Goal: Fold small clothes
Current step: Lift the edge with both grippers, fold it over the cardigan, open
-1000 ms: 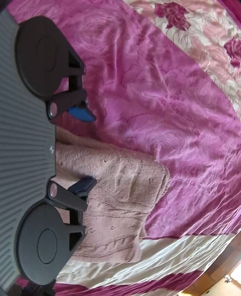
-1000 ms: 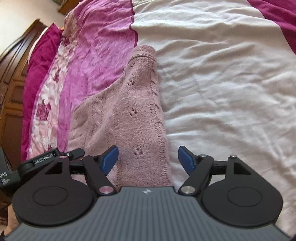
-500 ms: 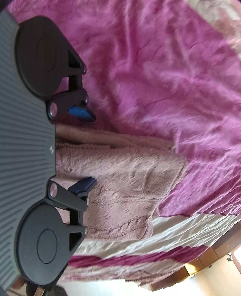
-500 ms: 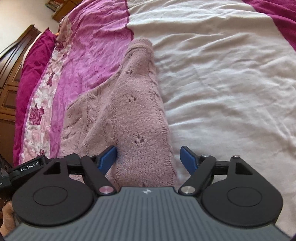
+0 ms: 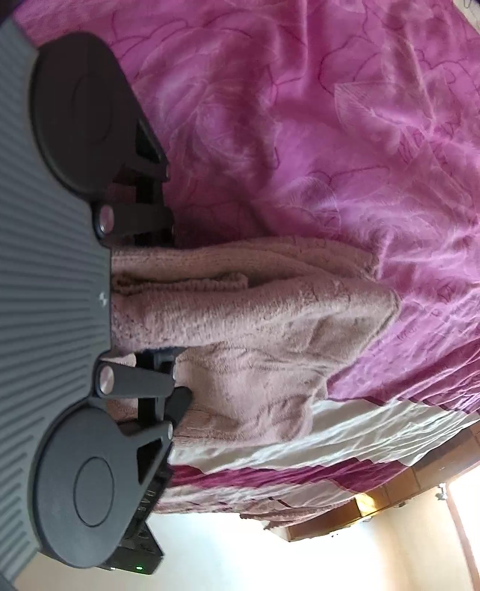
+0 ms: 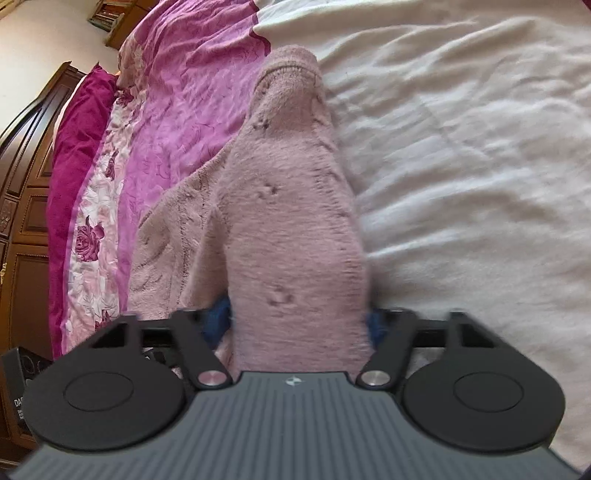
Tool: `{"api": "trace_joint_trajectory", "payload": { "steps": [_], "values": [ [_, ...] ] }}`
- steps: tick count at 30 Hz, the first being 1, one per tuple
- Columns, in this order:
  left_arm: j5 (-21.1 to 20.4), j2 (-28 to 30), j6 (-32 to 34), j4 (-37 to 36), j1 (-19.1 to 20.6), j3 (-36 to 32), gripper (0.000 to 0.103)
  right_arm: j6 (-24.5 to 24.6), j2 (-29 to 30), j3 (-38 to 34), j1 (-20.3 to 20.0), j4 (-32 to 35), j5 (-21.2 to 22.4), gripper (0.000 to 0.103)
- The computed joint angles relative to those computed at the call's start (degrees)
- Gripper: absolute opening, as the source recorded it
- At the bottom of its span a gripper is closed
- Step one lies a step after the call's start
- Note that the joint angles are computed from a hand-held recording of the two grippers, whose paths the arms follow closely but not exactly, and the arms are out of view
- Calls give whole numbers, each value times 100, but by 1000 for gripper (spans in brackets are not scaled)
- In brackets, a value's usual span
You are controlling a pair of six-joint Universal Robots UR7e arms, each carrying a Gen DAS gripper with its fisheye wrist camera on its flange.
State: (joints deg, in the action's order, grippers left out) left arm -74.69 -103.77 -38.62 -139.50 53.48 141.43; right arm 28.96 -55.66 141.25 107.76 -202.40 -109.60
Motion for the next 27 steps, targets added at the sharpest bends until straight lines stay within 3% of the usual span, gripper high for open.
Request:
{"api": "trace_joint_trajectory", "payload": {
  "steps": [3, 9, 17, 21, 24, 27],
  "values": [
    [0, -77, -217, 20, -255, -40, 39, -225, -382, 45, 131, 228, 109, 47],
    [-71, -292, -971, 176, -1050, 7, 38, -247, -1362, 50, 557, 938, 35, 46],
    [-170, -97, -1923, -136, -2228, 307, 38, 214, -3285, 428, 950, 2569, -444, 46],
    [-269, 70, -2177, -163, -2630, 479, 38, 529, -4277, 810, 1114, 3385, -741, 46],
    [-365, 146, -2312, 17, -2776, 636, 38, 683, -4905, 1165, 1030, 3874, -817, 46],
    [-353, 210, -2383, 275, -2911, 765, 38, 616, -5104, 1490, 809, 4009, -848, 46]
  ]
}}
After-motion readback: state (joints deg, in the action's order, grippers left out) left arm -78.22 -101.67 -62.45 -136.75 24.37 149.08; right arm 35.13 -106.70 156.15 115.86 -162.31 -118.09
